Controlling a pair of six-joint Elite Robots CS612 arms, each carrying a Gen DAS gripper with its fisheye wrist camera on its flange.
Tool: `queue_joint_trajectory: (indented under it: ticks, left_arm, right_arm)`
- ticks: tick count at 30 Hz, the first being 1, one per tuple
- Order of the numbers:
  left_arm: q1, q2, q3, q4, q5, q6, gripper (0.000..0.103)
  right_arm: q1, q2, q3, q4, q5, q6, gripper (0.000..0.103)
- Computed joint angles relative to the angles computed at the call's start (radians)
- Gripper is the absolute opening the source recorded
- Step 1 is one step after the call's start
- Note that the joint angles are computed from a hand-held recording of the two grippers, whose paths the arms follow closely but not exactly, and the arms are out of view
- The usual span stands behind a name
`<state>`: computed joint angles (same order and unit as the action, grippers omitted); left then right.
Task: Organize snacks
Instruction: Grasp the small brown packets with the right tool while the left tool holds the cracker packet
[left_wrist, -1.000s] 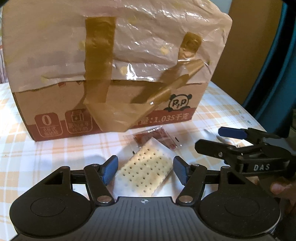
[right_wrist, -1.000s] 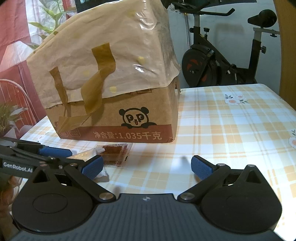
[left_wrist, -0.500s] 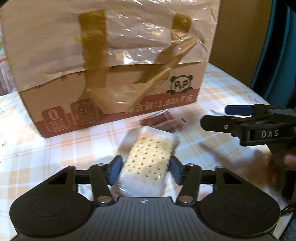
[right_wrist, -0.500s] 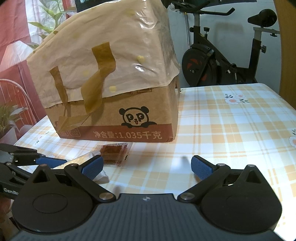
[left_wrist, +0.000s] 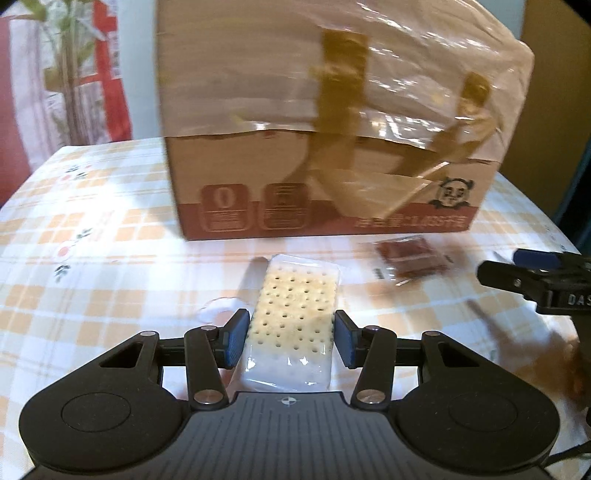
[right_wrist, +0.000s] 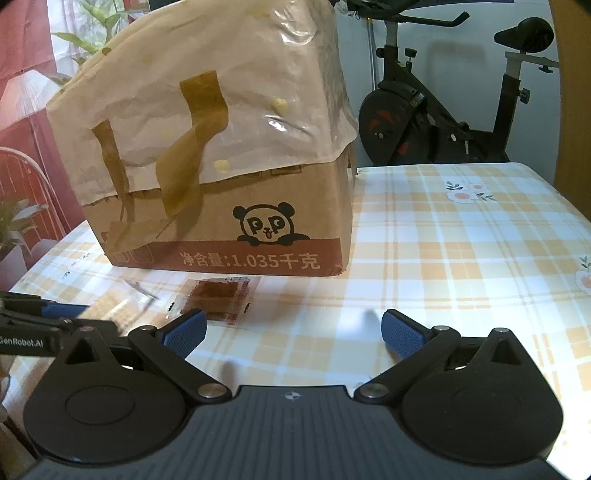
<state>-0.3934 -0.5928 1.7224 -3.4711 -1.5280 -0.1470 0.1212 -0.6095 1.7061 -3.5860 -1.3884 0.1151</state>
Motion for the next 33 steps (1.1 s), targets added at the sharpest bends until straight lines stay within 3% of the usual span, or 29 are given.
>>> queue_joint_trajectory:
  ticks: [15, 33]
  left_arm:
    - [0.01, -0.003, 0.03, -0.052, 0.062, -0.049, 0.052]
    - [0.008, 0.011, 0.026, -0.086, 0.081, -0.068, 0.052]
  right_arm:
    - [0.028, -0.007, -0.006, 0.031, -0.089, -0.109, 0.103]
    - [0.038, -0.01, -0.028, 0.047, -0.115, -0.143, 0.103]
